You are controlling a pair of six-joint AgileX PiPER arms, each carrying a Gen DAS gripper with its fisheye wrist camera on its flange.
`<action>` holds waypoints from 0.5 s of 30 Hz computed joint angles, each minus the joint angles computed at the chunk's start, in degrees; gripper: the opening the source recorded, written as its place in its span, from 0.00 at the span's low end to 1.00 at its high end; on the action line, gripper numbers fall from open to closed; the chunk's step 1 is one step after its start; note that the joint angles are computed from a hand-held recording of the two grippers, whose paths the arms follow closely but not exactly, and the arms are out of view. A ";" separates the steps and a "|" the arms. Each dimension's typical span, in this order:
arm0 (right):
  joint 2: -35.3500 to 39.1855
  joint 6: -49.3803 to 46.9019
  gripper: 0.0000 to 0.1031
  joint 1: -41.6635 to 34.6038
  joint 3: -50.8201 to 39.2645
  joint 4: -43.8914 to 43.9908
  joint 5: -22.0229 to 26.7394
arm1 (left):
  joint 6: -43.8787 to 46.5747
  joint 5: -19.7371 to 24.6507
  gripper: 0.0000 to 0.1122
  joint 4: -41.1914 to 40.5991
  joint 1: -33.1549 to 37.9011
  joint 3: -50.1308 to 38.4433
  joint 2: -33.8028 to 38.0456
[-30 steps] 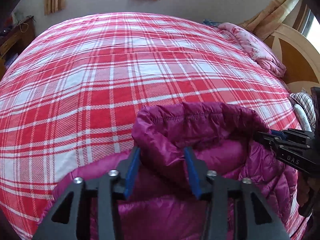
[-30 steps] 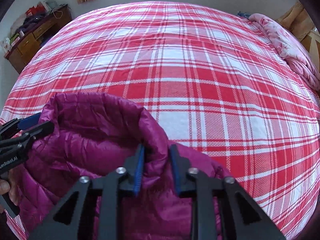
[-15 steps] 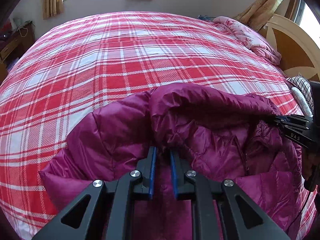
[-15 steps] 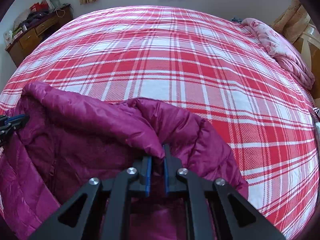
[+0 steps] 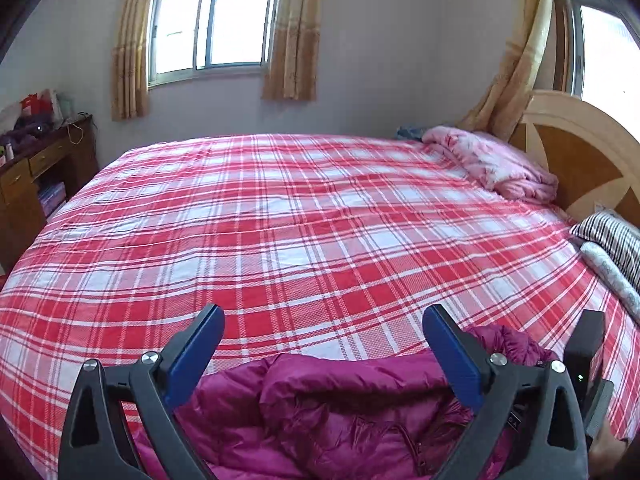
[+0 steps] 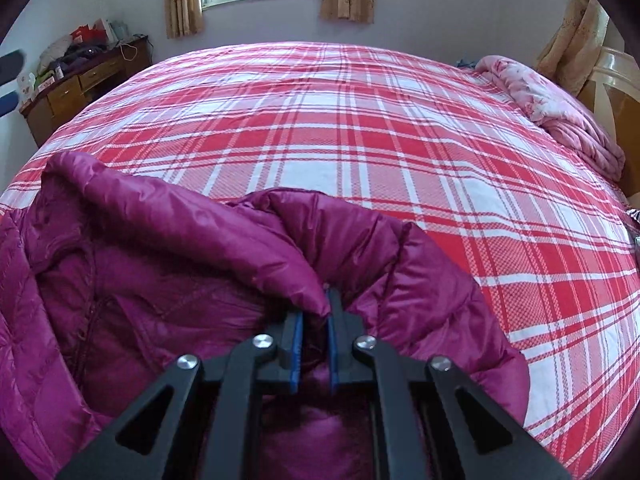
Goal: Fold large clothes
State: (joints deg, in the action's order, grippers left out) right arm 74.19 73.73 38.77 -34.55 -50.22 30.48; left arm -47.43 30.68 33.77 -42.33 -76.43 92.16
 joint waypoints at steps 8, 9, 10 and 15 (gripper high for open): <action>-2.79 -4.41 0.11 -6.49 3.27 4.25 -9.62 | 0.63 2.63 0.89 -5.50 1.30 -0.64 7.84; -2.83 -4.58 0.11 -6.73 3.41 4.46 -10.10 | 0.86 1.60 0.89 -6.59 1.80 1.62 7.43; -2.89 -4.89 0.11 -7.01 3.50 4.75 -10.54 | -0.52 0.45 0.89 -6.16 1.69 4.10 6.64; -6.80 -13.43 0.20 -8.41 4.77 12.75 -12.04 | -5.00 -1.55 0.89 -4.64 0.97 9.35 6.59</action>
